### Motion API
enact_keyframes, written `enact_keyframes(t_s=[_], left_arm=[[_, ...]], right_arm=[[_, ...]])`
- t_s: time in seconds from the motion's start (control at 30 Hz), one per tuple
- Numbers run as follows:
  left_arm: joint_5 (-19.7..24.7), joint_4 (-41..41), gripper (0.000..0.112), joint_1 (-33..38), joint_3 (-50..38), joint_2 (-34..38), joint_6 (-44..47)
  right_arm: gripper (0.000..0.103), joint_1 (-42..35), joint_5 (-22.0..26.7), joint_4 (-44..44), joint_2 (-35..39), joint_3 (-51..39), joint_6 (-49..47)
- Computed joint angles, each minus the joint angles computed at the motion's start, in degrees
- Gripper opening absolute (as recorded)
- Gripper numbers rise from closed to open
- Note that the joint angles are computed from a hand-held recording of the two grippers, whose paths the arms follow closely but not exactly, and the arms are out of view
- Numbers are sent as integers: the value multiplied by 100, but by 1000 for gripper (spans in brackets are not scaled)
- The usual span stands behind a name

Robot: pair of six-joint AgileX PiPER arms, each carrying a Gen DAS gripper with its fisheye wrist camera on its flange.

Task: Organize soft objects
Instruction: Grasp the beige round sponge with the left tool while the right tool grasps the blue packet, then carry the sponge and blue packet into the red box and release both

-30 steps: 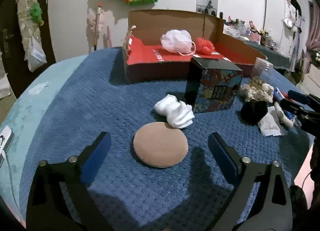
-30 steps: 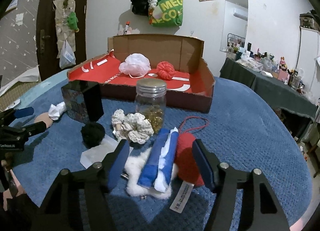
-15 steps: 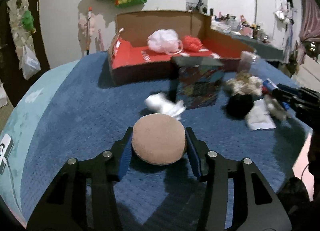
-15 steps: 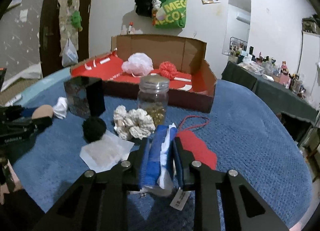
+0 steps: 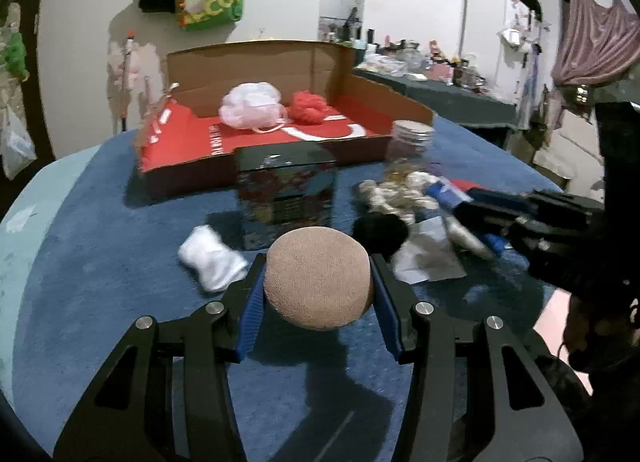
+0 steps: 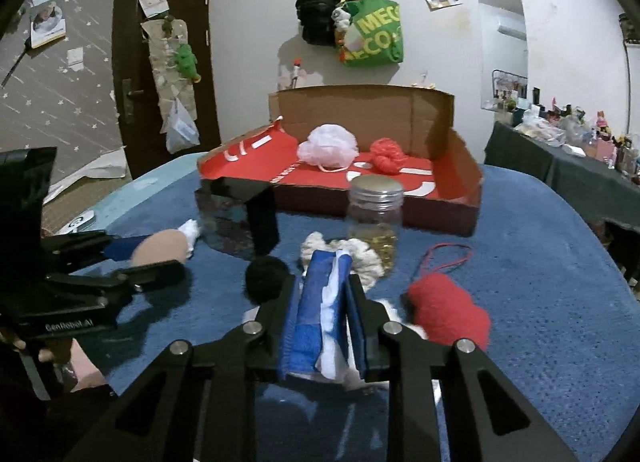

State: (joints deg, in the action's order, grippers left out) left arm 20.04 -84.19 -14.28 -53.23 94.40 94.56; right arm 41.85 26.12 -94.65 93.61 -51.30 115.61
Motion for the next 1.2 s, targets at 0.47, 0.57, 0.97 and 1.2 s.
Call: enact_keyframes(t_s=[0.47, 0.57, 0.97, 1.2], left_arm=[[131, 714, 47, -39, -294, 180, -806], [131, 1376, 47, 91, -450, 199, -1502], [545, 4609, 47, 440, -1744, 755, -4346], [1038, 5415, 47, 519, -2752, 1312, -4907]], right_arm=[[25, -42, -223, -259, 56, -7, 294], [25, -110, -198, -136, -74, 52, 196], [25, -985, -365, 2920, -420, -378, -3445], [25, -1445, -365, 4291, -167, -872, -5249]])
